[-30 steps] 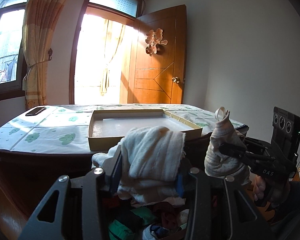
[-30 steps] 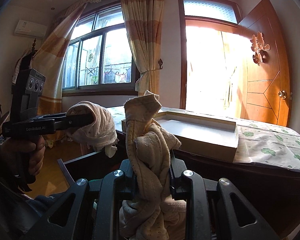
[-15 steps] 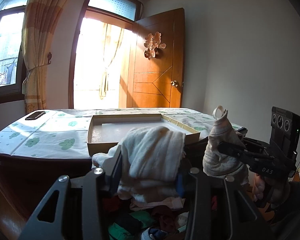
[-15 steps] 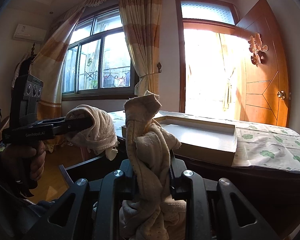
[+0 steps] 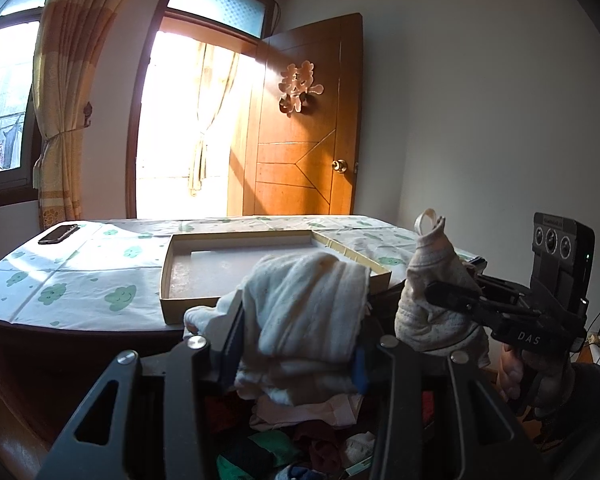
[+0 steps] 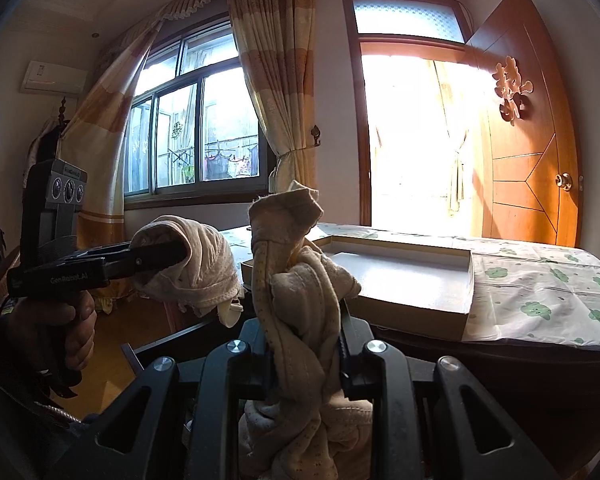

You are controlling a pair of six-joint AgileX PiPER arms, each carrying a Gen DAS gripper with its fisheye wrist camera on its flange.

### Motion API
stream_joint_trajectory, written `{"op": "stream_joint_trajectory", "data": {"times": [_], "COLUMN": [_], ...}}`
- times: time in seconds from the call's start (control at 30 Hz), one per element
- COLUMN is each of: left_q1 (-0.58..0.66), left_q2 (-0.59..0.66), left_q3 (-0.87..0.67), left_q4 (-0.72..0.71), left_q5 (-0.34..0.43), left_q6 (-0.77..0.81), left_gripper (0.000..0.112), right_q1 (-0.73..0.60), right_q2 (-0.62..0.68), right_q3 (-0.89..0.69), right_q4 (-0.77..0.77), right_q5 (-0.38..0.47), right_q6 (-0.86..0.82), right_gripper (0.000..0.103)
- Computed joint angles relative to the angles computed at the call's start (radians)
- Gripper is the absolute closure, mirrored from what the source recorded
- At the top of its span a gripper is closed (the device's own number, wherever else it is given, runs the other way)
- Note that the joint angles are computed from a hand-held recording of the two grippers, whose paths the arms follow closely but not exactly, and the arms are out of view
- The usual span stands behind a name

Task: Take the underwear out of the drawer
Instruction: 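Lift both held underwear up and carry them toward the cardboard tray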

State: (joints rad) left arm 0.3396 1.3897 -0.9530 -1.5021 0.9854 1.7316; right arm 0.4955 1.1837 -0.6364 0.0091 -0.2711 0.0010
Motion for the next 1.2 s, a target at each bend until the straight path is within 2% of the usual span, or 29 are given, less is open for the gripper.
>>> {"op": "stream_joint_trajectory", "data": {"times": [0.37,0.7,0.9,1.03,1.2], "left_q1": [-0.064,-0.107,-0.130,-0.167,-0.209], "left_q2": [0.006,0.020,0.043,0.058,0.085], "left_q3": [-0.073,-0.144,-0.220,-0.262,-0.315], "left_q4": [0.055,0.110,0.159,0.189,0.229], "left_q5": [-0.024,-0.051,-0.047,-0.072,-0.084], "left_q6": [-0.078,-0.147,-0.238,-0.274,-0.333], "left_gripper": [0.070,0.070,0.070,0.070,0.070], "right_q1": [-0.054,-0.063,-0.087,-0.106,-0.147], "right_q2": [0.016,0.015,0.015,0.020,0.042], "right_q3": [-0.039,-0.066,-0.100,-0.123,-0.178], "right_q4": [-0.242,-0.294,-0.475,-0.623,-0.929], "right_q5": [0.027,0.056,0.076,0.086,0.091], "right_q6": [0.247,0.287,0.479,0.627,0.931], "right_gripper": [0.077,0.077,0.077,0.077,0.077]}}
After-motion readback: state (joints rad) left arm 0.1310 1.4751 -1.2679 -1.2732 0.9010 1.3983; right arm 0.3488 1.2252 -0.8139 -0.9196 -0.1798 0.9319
